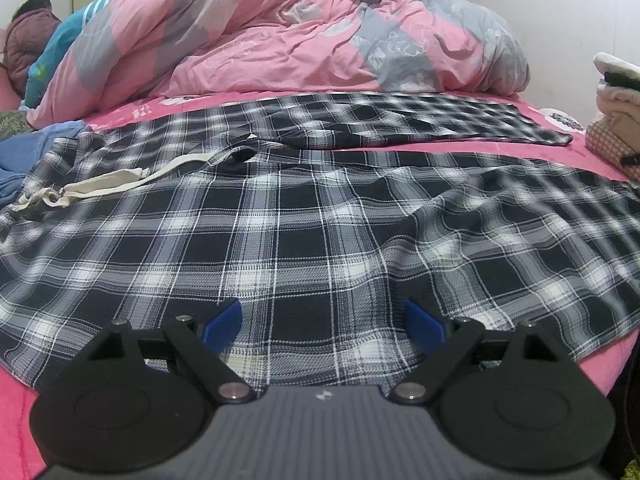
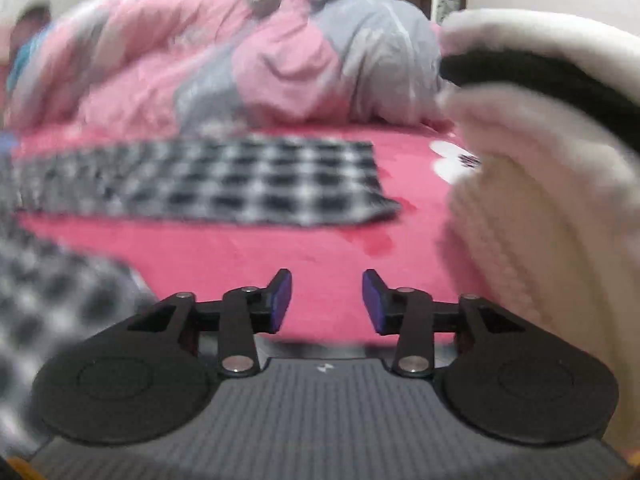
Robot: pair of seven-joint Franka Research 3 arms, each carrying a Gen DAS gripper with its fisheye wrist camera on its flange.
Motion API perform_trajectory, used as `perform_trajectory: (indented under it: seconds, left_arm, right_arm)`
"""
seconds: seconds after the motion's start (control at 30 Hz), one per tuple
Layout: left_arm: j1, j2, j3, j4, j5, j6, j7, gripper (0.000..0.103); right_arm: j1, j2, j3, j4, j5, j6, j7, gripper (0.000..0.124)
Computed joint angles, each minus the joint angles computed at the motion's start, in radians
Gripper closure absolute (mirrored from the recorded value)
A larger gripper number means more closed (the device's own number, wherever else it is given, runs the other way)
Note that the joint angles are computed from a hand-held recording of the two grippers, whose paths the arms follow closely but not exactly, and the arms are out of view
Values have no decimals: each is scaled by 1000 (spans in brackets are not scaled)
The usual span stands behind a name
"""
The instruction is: Fold clothes
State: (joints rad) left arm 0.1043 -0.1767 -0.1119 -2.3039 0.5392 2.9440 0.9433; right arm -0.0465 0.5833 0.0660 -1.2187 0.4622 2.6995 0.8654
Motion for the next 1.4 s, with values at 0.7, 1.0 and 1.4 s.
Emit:
perform_trajectory:
  seconds: [0.7, 1.0, 1.4]
  left_arm:
    - [-5, 7, -9, 29, 62, -64, -56, 12]
    - [-10, 8, 2, 28, 46, -61, -28, 11]
    - [-3, 11, -9, 30, 66, -64, -55, 11]
  right_arm:
    - [-17, 37, -40, -48, -35, 86, 344, 120]
    - [117, 44, -205, -103, -238, 341, 395, 120]
    - [133, 6, -240, -162, -397, 296, 487, 86]
